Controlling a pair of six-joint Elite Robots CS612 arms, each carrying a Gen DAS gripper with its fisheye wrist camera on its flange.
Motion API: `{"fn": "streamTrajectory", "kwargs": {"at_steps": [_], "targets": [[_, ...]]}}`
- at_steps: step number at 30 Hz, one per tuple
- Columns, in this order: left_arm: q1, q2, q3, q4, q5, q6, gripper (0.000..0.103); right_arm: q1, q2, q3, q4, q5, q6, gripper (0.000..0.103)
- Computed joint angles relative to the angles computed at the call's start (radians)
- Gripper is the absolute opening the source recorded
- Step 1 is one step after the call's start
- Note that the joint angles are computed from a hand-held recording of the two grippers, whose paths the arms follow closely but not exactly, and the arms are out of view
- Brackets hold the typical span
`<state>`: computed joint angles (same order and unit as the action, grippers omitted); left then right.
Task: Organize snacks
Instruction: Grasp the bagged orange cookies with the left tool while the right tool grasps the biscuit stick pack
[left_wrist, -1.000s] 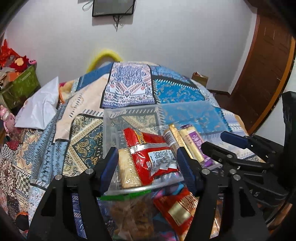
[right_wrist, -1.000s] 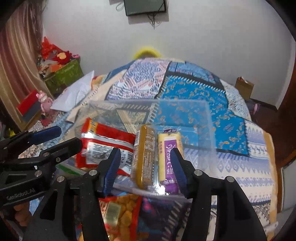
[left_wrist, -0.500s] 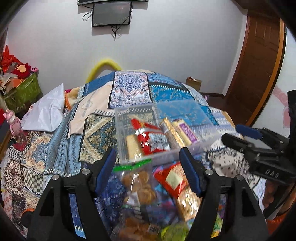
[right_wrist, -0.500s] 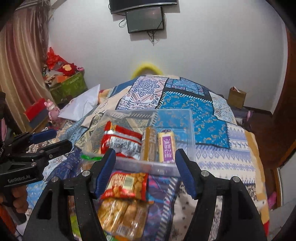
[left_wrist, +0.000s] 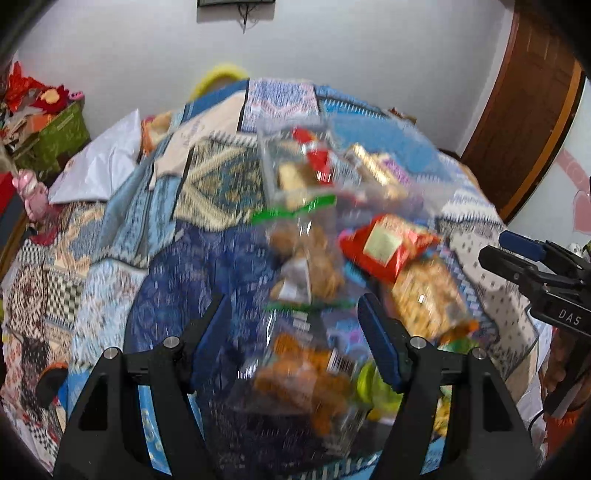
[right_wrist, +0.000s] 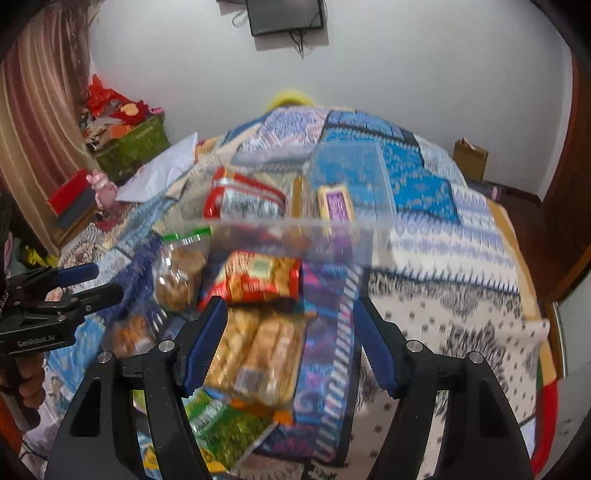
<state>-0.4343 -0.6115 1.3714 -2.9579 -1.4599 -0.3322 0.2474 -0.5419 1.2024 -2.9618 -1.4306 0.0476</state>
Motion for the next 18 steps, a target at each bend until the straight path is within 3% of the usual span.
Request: {"fn": "streamTrajectory", "kwargs": {"at_steps": [10,18], "targets": [[-0.001,-0.007,0.053,0.064,-0.051,-0.069,0.07,-0.003,0.001,0.041,0.062,0.035,0.019,0.067],[-0.01,0.005,0.042,0.063,-0.05,-0.048,0.073,-0.003,0.01,0.035,0.085,0.044,0.019,0.067]]}}
